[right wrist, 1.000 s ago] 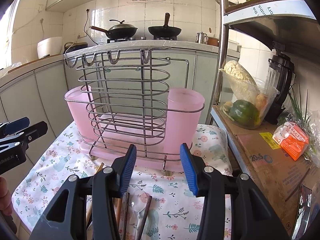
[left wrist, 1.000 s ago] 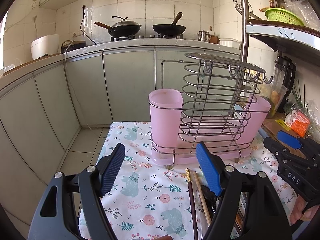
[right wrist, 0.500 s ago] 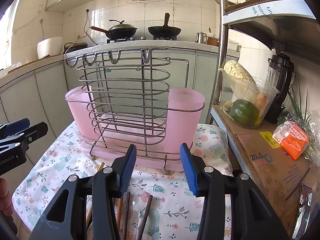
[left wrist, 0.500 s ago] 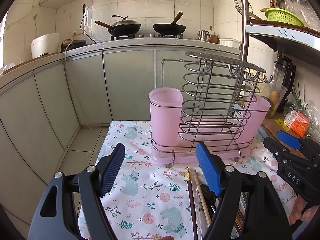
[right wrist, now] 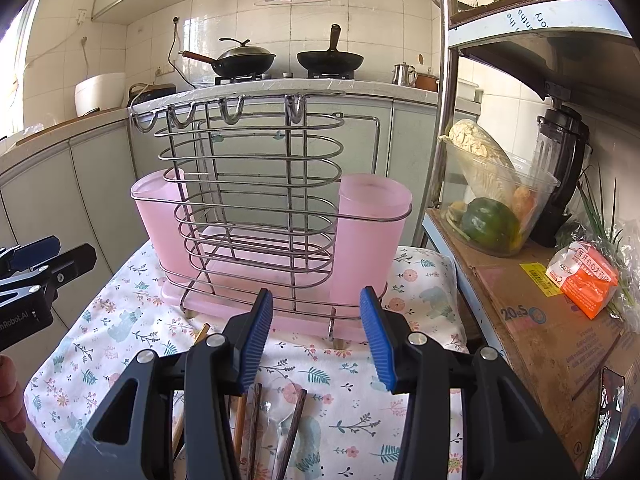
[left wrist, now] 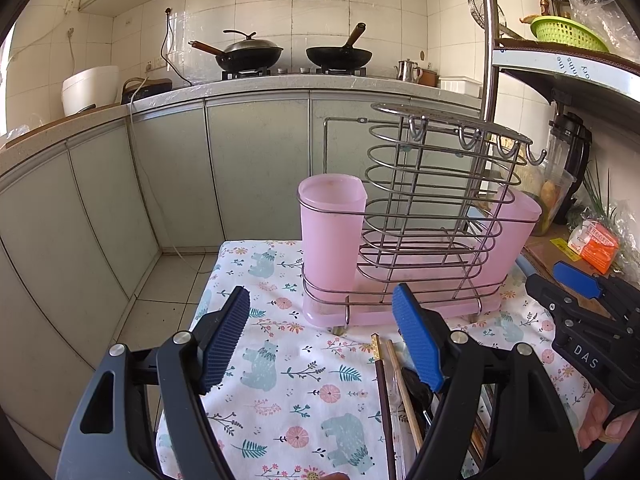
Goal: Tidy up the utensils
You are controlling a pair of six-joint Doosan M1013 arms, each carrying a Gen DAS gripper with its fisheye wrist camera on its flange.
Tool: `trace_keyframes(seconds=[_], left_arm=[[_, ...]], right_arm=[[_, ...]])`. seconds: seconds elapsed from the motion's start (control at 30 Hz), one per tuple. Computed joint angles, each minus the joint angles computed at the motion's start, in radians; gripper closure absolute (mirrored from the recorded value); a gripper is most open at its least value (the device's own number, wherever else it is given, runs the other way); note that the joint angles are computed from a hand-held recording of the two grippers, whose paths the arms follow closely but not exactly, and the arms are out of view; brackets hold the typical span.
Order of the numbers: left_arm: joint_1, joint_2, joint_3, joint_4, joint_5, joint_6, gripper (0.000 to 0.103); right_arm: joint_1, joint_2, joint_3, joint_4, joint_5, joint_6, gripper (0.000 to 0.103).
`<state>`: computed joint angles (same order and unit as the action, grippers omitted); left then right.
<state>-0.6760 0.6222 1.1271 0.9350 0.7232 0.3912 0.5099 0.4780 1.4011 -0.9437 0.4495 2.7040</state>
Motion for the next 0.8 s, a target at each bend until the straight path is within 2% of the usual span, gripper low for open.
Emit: trace_keyframes(seconds=[0.6, 0.8], left_arm=[[0.002, 0.000, 0.002, -0.003, -0.002, 0.000, 0.029], [0.007, 0.002, 0.003, -0.030, 0.000, 0.021, 0.029]], right_arm=[[0.000, 0.001, -0.001, 0.005, 0.001, -0.005, 0.058], [-0.003, 0.006, -0.008, 0.044, 0.012, -0.035, 0.058]])
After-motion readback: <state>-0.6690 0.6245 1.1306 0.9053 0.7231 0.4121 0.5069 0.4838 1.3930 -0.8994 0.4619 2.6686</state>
